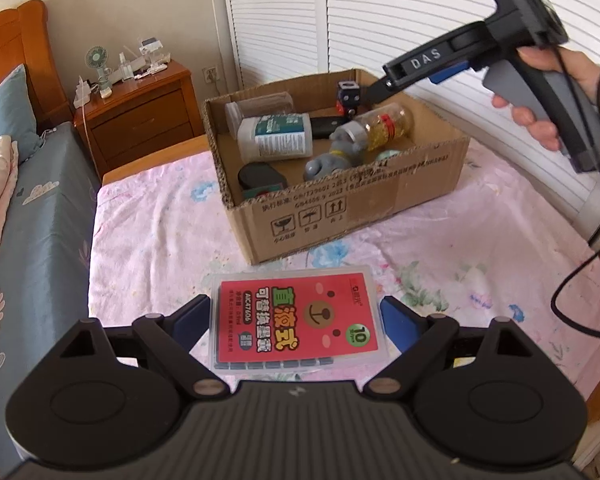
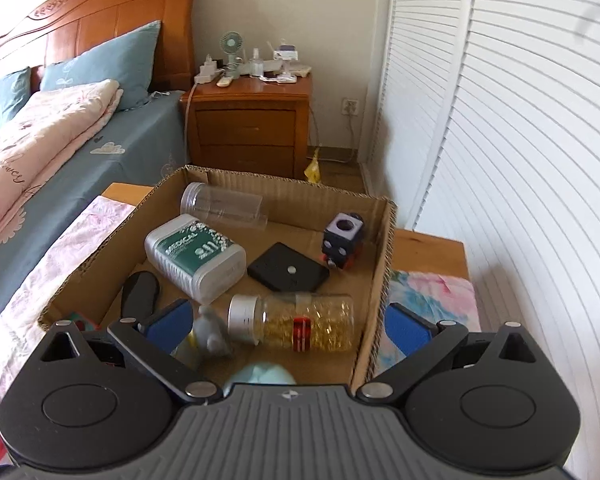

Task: Organize rigid objects
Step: 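Carry capsule bottle into box and release with right tool while left tool carries red card box, then lower red card box into the box with left tool and open it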

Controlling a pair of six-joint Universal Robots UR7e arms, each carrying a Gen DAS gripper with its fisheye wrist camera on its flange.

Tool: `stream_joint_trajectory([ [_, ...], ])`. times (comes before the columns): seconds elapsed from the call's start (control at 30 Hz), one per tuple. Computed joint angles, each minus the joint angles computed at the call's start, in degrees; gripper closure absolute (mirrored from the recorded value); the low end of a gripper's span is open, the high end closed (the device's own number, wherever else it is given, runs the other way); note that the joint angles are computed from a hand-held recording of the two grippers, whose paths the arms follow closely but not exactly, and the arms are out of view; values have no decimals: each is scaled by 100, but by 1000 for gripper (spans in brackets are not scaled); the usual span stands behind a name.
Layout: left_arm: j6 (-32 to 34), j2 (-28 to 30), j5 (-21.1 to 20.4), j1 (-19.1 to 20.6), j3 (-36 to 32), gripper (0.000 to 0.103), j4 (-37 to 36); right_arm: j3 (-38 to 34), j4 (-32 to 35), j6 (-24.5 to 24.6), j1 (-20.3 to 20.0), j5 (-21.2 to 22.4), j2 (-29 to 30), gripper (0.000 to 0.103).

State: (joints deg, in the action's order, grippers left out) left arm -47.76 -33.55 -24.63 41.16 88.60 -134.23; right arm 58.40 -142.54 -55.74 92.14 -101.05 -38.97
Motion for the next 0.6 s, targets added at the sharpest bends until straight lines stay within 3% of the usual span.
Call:
stream_joint_trajectory([
  [0.27, 546, 126, 87, 52, -287, 13, -374, 1086, -758, 19, -42, -287, -670, 0],
  [0.47, 1432, 411, 123, 163, -779, 13, -984, 2033, -1534, -44, -222, -351, -1178, 0],
  [0.6, 2021, 709, 39, 282, -1338, 13, -1203, 2456, -1710, 76, -383, -325, -1456, 0],
])
